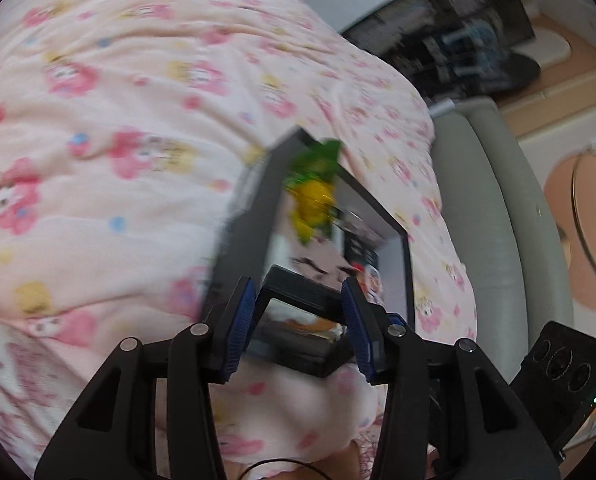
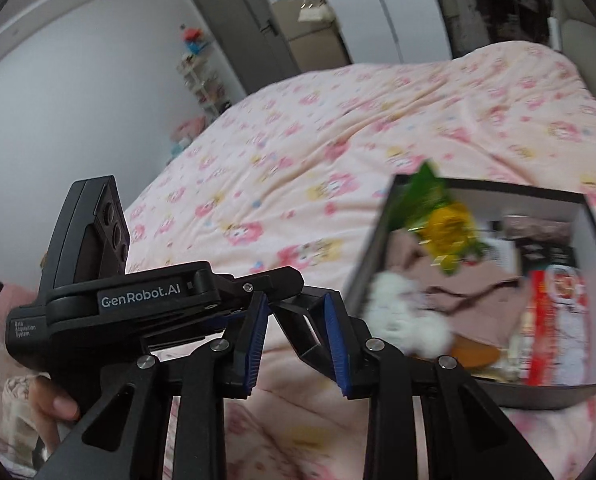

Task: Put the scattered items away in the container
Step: 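Carry the black frame in the left gripper over the box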

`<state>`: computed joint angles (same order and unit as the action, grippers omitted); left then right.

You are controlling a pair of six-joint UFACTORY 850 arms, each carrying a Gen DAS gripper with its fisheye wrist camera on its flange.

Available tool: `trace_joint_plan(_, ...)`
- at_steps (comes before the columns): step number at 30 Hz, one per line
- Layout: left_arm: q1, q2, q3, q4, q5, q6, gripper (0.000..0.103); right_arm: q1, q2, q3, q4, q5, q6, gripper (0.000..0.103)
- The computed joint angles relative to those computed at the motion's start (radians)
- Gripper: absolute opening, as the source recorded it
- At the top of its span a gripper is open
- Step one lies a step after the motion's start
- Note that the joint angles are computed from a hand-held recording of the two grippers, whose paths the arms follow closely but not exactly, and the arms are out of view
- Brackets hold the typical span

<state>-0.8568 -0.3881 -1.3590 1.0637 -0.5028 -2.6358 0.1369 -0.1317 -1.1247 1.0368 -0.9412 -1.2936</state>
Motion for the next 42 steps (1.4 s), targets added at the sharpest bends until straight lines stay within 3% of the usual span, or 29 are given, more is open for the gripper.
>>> trace_joint_plan(3, 0.018, -0.075, -0.093, -0.014, 0.046, 0.043, 0.045, -0.066, -0.048, -0.052, -0.001, -0.043, 0.01, 0.027)
trace_joint_plan(6, 0.036, -0.165, -0.218, -0.102, 0.071, 0.189, 0.045, -0.113, -0.092, -0.104, -0.01, -0.042, 0.001, 0.027)
trace_joint_plan(12, 0.074, -0.315, -0.418, -0.335, 0.118, 0.467, 0.045, -0.163, -0.165, -0.174, -0.027, 0.002, -0.007, 0.027)
trace_joint_plan(16, 0.095, -0.395, -0.538, -0.45, 0.095, 0.606, 0.045, -0.173, -0.217, -0.228, -0.044, 0.021, 0.021, 0.027)
trace_joint_plan(18, 0.107, -0.412, -0.567, -0.469, 0.117, 0.64, 0.045, -0.175, -0.237, -0.26, -0.04, 0.028, 0.021, 0.027)
trace_joint_plan(20, 0.114, -0.418, -0.575, -0.441, 0.154, 0.625, 0.034, -0.184, -0.256, -0.285, -0.015, 0.013, 0.003, 0.024)
trace_joint_plan(21, 0.115, -0.421, -0.575, -0.433, 0.17, 0.62, 0.033, -0.192, -0.269, -0.297, -0.008, -0.015, 0.003, 0.024)
trace_joint_plan(24, 0.115, -0.443, -0.59, -0.533, 0.159, 0.693, 0.033, -0.207, -0.311, -0.317, -0.014, -0.077, 0.043, 0.024)
trace_joint_plan(28, 0.115, -0.445, -0.539, -0.716, 0.208, 0.795, 0.034, -0.198, -0.333, -0.312, -0.119, -0.059, 0.116, 0.024)
trace_joint_plan(33, 0.109, -0.447, -0.571, -0.71, 0.071, 0.841, 0.035, -0.21, -0.356, -0.347, -0.145, 0.023, 0.208, 0.024)
trace_joint_plan(37, 0.127, -0.443, -0.595, -0.674, -0.019, 0.851, 0.036, -0.192, -0.431, -0.464, -0.191, -0.007, 0.298, 0.024)
trace_joint_plan(42, 0.175, -0.533, -0.732, -0.787, -0.094, 1.029, 0.036, -0.146, -0.506, -0.569, -0.274, -0.002, 0.366, 0.024)
